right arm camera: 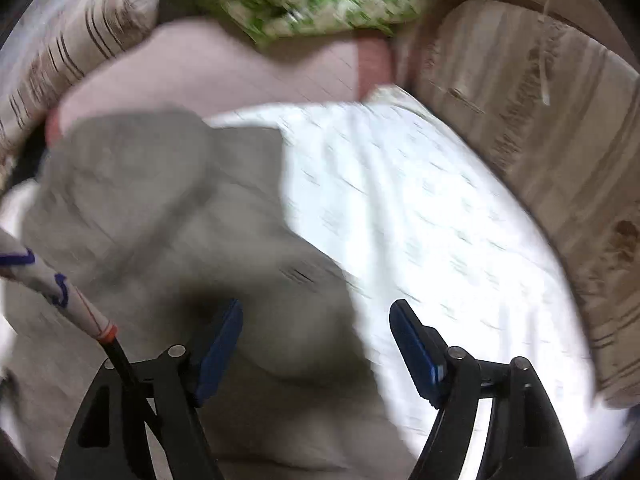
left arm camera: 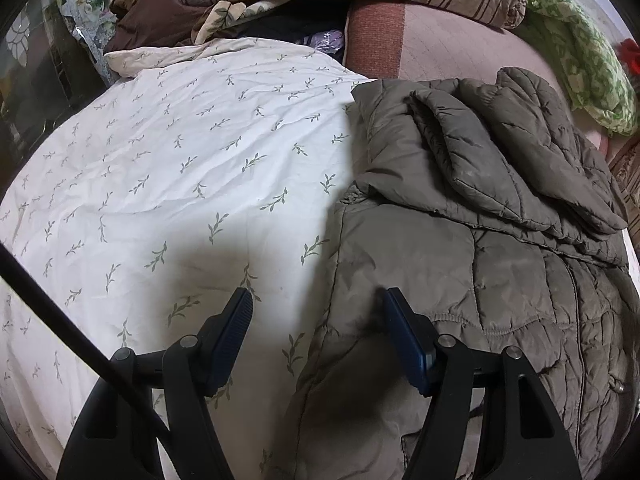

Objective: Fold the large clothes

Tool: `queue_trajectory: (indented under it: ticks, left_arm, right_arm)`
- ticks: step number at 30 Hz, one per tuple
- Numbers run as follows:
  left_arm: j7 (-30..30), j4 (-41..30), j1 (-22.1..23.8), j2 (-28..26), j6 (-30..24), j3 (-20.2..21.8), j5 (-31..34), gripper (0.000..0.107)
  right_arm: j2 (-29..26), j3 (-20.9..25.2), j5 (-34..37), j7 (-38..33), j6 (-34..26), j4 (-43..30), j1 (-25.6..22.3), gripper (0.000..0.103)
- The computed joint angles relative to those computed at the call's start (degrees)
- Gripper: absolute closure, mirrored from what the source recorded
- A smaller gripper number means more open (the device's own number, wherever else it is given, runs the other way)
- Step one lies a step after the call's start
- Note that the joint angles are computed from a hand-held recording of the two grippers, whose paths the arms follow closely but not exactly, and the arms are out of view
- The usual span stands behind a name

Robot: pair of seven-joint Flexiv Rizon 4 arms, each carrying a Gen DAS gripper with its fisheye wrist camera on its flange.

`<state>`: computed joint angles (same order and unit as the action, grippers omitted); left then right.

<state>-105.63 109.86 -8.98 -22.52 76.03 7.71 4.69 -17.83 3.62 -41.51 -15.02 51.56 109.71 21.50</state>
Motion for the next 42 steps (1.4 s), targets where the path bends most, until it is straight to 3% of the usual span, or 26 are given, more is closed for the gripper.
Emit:
queue_trajectory:
  ticks: [4,6,8,10,13,16,18,20,22,25,33,36,42]
  left_arm:
    - [0.0,2.1,0.4,1.4,1.1,-0.3,-0.3,0.040]
    - [0.3,4.4,1.2,2.8,2.0,-1.3,-1.8,0.040]
    - [0.4,6.9,2.0,4.4,3.3,-2.2,-3.6,0.040]
    - [-3.4,7.8,-0.7,6.1,2.4,1.0,-0.5,0.040]
    - [-3.3,11.4,0.7,9.8,2.1,-0.4,-1.1,0.040]
    - [-0.4,15.3,2.9,13.6,1.3,-2.9,-4.3,0.040]
    - [-3.0,16.6,2.5,16.8,-0.7,-2.0,-1.0,0.040]
    - [-6.7,17.2,2.5,19.9,-2.9,-1.9,3.6,0.040]
    - [-10.9,17.4,3.0,23.2,-5.8,-2.9,8.7,0.040]
    - [-15.2,18.1,4.2,26.9,-8.6,-5.5,13.1,0.040]
    - [-23.2,19.0,4.7,32.7,-15.2,-11.7,17.8,0.040]
    - [-23.7,18.7,3.9,33.2,-16.4,-13.2,18.0,0.040]
    - [-25.6,17.0,1.9,33.9,-20.3,-16.2,21.5,0.040]
  right_arm:
    - [2.5,2.1,5.5,0.1,2.6,6.7,-1.7,0.024]
    - [4.2,2.8,7.2,-0.1,5.9,10.3,-2.4,0.033]
    - [4.5,4.4,11.2,-3.0,9.3,12.0,-3.1,0.071]
    - [5.2,5.1,12.3,-5.4,9.6,12.8,-2.3,0.088]
    - [7.0,5.0,10.5,-4.5,9.8,14.4,-0.8,0.092]
    - [8.1,5.0,9.5,-3.8,11.2,16.2,-0.5,0.092]
    - [9.0,4.1,5.5,-0.4,12.1,17.9,-0.2,0.087]
    - [10.6,3.2,-0.7,5.7,10.4,19.6,0.1,0.060]
    - [13.1,3.3,-7.1,12.2,10.4,22.0,-0.5,0.044]
    - [16.8,5.5,-13.0,18.5,7.6,24.5,-1.5,0.043]
    - [25.1,11.7,-19.3,22.2,0.1,27.0,-2.3,0.033]
    - [24.2,12.6,-20.3,21.8,0.4,25.8,-1.2,0.030]
    - [20.1,11.9,-22.7,22.3,6.5,23.5,0.9,0.030]
